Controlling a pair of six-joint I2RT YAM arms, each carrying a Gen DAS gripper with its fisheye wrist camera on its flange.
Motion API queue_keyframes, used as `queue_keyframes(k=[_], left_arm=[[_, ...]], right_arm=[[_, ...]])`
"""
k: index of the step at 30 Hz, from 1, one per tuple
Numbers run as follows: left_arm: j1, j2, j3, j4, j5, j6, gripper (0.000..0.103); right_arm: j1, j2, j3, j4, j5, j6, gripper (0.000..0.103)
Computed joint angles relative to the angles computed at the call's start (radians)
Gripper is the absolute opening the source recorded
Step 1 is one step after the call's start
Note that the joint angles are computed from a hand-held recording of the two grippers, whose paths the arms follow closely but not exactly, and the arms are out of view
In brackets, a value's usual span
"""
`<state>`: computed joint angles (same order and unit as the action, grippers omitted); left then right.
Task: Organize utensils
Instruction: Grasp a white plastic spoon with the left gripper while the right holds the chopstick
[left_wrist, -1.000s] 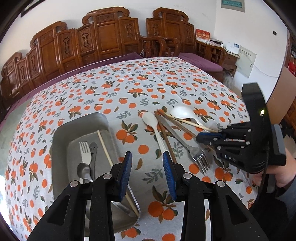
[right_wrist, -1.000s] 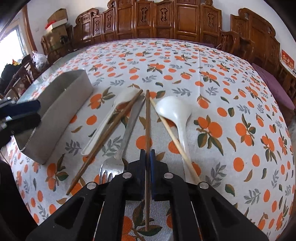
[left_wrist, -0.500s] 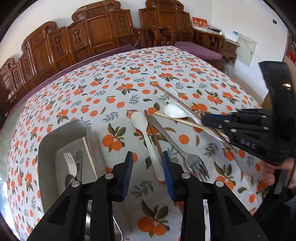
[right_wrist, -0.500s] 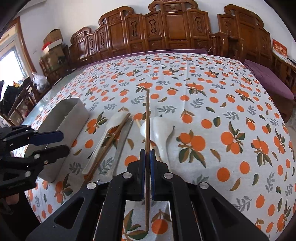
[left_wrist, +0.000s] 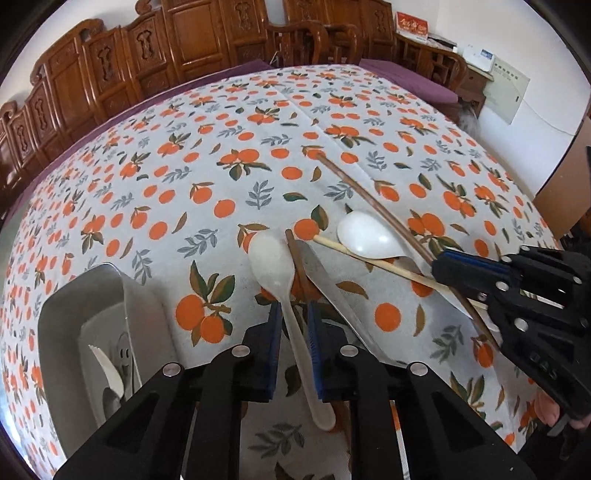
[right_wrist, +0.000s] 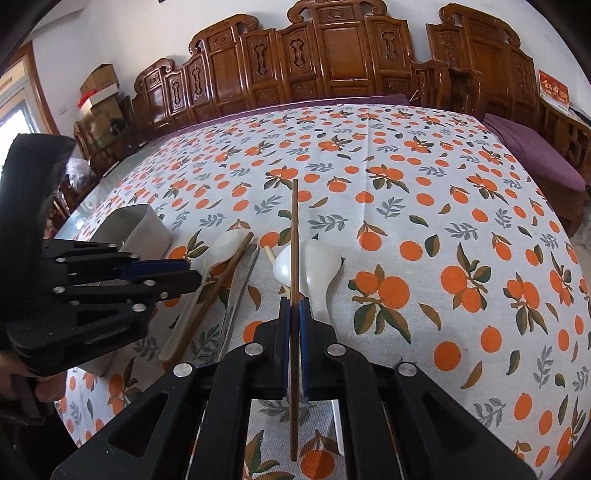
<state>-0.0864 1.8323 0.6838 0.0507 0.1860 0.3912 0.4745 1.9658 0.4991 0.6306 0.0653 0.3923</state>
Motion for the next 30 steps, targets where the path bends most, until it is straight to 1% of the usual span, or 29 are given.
queue_keyframes(k=[5,13,16,23,30], left_arm=[[-0.008,0.043,0.028,-0.006,-0.031,-0.018,0.011],[0.001,0.079,0.064,-0.040,-0.025,-0.013,0.011],[0.010,0.077,0.056,-0.038,-0.018,-0.009,0.007],[0.036,-0.046,-0.008,-0.059,-0.002,0.024,0.006],[0.127,-0.224,-0.074,-0.131,0.055,0.078,0.006]], right_arm=[[-0.002,0.001,0.001,0.000,-0.004,0.000,0.006],[0.010,0.016,0.012,0.000,-0.003,0.002,0.006],[0.015,0.020,0.015,0.001,-0.002,0.004,0.006],[0.024,0.019,0.023,-0.002,-0.001,0.010,0.006],[0.060,0.015,0.029,-0.010,0.019,0.018,0.006]])
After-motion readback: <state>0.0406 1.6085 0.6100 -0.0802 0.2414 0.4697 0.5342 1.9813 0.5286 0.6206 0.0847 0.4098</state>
